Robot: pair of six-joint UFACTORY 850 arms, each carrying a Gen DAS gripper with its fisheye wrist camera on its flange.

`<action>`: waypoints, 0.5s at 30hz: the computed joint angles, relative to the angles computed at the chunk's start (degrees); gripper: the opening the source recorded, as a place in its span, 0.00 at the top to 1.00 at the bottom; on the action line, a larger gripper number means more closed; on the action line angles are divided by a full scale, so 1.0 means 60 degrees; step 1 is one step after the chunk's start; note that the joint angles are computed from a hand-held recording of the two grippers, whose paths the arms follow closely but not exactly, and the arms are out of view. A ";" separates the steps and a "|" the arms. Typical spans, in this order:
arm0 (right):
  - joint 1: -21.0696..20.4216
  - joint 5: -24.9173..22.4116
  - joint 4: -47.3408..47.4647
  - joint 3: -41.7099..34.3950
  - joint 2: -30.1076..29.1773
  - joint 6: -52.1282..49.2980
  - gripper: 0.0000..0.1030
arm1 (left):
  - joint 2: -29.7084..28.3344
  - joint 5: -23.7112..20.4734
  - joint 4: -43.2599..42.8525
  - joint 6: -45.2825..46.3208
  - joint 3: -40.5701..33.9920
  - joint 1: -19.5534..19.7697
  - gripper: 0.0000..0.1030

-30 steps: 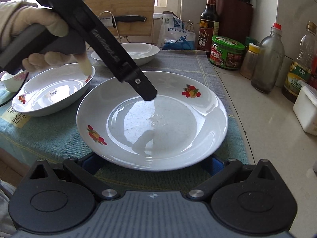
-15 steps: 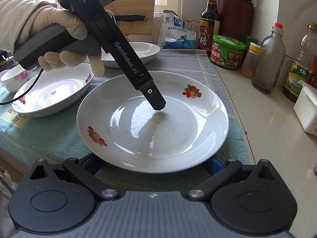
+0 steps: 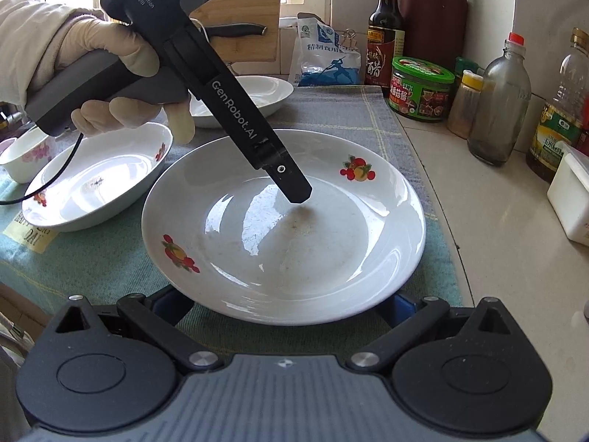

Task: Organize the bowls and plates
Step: 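Move the left tool to the stained white plate and grasp its rim, then lift the stained white plate with the left tool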

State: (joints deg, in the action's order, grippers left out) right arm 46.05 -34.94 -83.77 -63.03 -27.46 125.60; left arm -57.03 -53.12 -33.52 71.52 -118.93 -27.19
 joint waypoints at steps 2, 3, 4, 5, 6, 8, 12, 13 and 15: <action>-0.0063 -0.0065 0.0140 -0.0060 0.0008 -0.0337 0.00 | -0.0091 -0.0048 -0.0092 0.0003 -0.0204 0.0006 0.33; -0.0107 -0.0057 0.0179 -0.0070 0.0020 -0.0451 0.00 | -0.0168 -0.0099 -0.0117 -0.0031 -0.0366 -0.0003 0.33; -0.0157 -0.0046 0.0156 -0.0060 0.0040 -0.0507 0.00 | -0.0259 -0.0143 -0.0136 -0.0083 -0.0540 -0.0008 0.33; -0.0222 -0.0023 0.0095 -0.0041 0.0066 -0.0534 0.00 | -0.0359 -0.0179 -0.0160 -0.0138 -0.0723 -0.0014 0.33; -0.0294 0.0008 0.0037 -0.0024 0.0091 -0.0569 0.00 | -0.0475 -0.0223 -0.0164 -0.0205 -0.0937 -0.0025 0.33; -0.0416 0.0048 -0.0051 -0.0094 0.0042 -0.0679 0.00 | -0.0742 -0.0294 -0.0143 -0.0396 -0.1412 -0.0052 0.33; -0.0634 0.0070 -0.0225 -0.0254 -0.0098 -0.0843 0.00 | -0.1435 -0.0481 -0.0067 -0.0817 -0.2603 -0.0112 0.33; -0.0693 0.0089 -0.0292 -0.0279 -0.0128 -0.0826 0.00 | -0.1603 -0.0508 -0.0062 -0.0872 -0.2885 -0.0126 0.33; -0.0827 0.0156 -0.0440 -0.0311 -0.0169 -0.0796 0.00 | -0.2031 -0.0643 -0.0016 -0.1129 -0.3624 -0.0161 0.33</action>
